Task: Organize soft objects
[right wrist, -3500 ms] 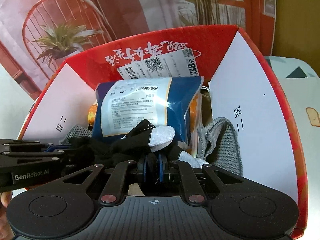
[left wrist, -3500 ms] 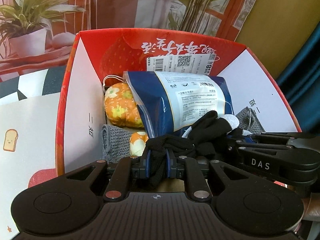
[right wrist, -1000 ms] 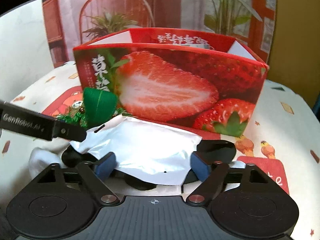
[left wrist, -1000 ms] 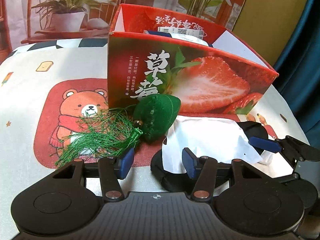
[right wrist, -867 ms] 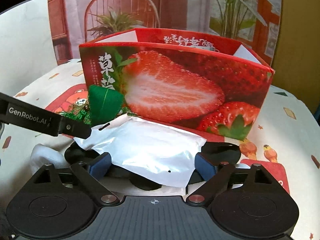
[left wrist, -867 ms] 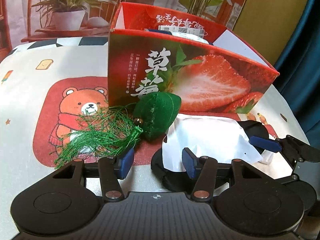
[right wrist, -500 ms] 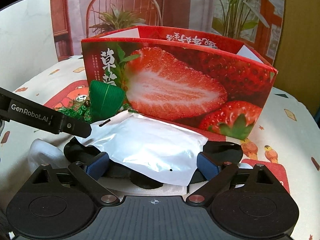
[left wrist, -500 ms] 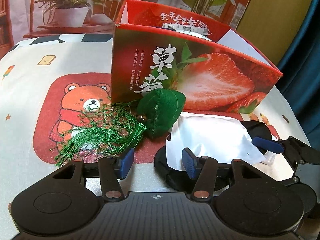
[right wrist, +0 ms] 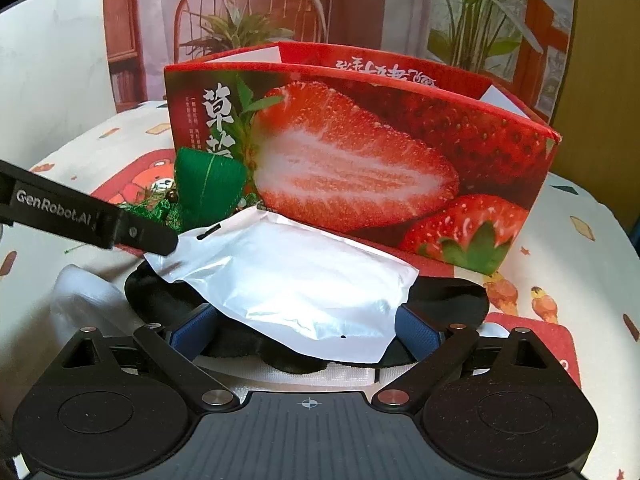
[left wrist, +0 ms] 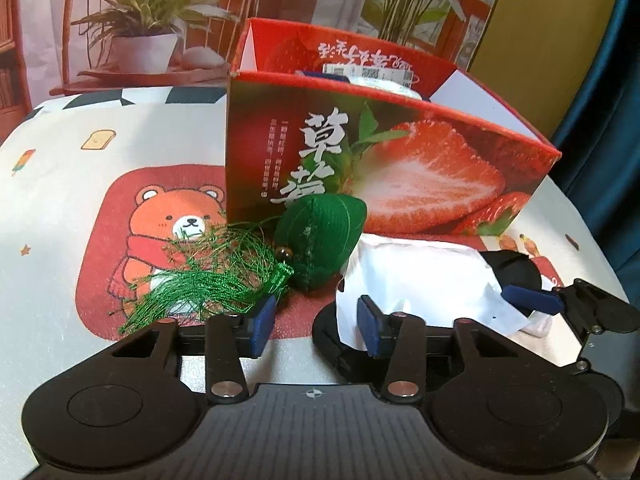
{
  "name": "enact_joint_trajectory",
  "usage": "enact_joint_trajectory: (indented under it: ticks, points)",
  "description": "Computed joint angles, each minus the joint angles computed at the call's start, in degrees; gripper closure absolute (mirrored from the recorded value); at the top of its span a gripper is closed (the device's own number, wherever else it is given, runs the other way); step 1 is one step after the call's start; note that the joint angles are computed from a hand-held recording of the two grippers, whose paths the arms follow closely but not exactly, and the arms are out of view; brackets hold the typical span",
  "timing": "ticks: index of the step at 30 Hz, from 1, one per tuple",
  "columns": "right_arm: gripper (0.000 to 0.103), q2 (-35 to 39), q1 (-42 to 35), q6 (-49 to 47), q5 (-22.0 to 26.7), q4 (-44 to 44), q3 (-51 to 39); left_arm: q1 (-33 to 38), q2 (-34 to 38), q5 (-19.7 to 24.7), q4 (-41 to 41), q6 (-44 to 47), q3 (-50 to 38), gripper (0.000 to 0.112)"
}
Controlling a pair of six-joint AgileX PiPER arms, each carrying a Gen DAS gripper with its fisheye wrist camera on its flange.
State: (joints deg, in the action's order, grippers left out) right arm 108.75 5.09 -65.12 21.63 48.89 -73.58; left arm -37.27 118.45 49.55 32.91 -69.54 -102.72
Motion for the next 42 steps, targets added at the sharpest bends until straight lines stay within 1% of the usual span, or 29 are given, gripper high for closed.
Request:
enact_joint_trajectory:
  ticks: [4,9,12,13,16,19,22,24,26,27,28,29,31,33,35,39,42]
  points:
    - [0.005,0.54,0.82,3.83,-0.50,-4.64,-0.90,0.13,-0.50,-1.25,-0.05,-0.23,0.78,0.080]
    - [0.003,2.15,1.47,11.31,0.42,-12.13,-4.23,0.16,-1.34,-2.96,0.65,-0.97,2.29,0.083]
    - [0.007,3.14,1.71,15.05,0.24,-15.33,-6.31,0.28,-1.81,-3.12,1.48,-1.99,2.95,0.083]
    - [0.010,3.30,1.69,15.55,0.01,-15.66,-6.72,0.32,-1.90,-3.09,1.72,-2.20,3.03,0.083]
    - [0.012,3.68,1.21,13.52,-0.34,-14.10,-7.58,0.48,-2.07,-3.18,2.32,-2.50,3.11,0.083]
    - [0.013,4.34,1.54,14.86,-1.16,-17.44,-8.61,0.34,-1.67,-2.72,2.73,-1.79,2.13,0.083]
    - [0.014,4.43,1.31,10.98,-1.95,-13.87,-8.99,0.21,-1.70,-2.88,3.68,-1.60,1.72,0.083]
    - [0.017,4.36,1.07,6.94,-2.51,-10.00,-9.25,0.28,-1.98,-3.40,4.46,-1.27,1.68,0.083]
    - [0.028,4.67,0.68,4.52,-1.67,-7.52,-10.45,0.33,-2.43,-4.29,5.79,-1.43,2.04,0.083]
    - [0.029,5.05,0.49,4.38,-0.96,-7.34,-11.39,0.33,-2.62,-4.61,6.24,-1.50,2.19,0.083]
    - [0.032,5.33,0.39,4.51,-0.68,-7.42,-12.03,0.36,-2.79,-4.83,6.63,-1.43,2.19,0.083]
    - [0.039,5.76,0.18,4.58,-0.05,-7.40,-12.90,0.41,-2.71,-4.83,6.76,-1.15,1.84,0.083]
    - [0.047,6.72,-0.23,6.31,1.40,-8.66,-14.77,0.51,-2.49,-4.83,6.88,-0.45,1.10,0.083]
    - [0.051,7.00,-0.58,7.55,1.45,-8.66,-15.13,0.59,-2.09,-4.80,6.98,0.41,0.04,0.083]
    - [0.058,7.59,-1.25,9.41,2.40,-9.00,-16.22,0.84,-1.95,-5.97,7.38,1.09,-0.45,0.082]
    - [0.063,8.41,-2.29,9.41,3.91,-7.58,-17.50,1.32,-1.49,-8.34,7.32,3.36,-1.69,0.081]
    - [0.065,8.81,-2.53,8.31,4.03,-6.51,-17.98,0.91,-1.03,-9.08,8.46,5.76,-2.56,0.071]
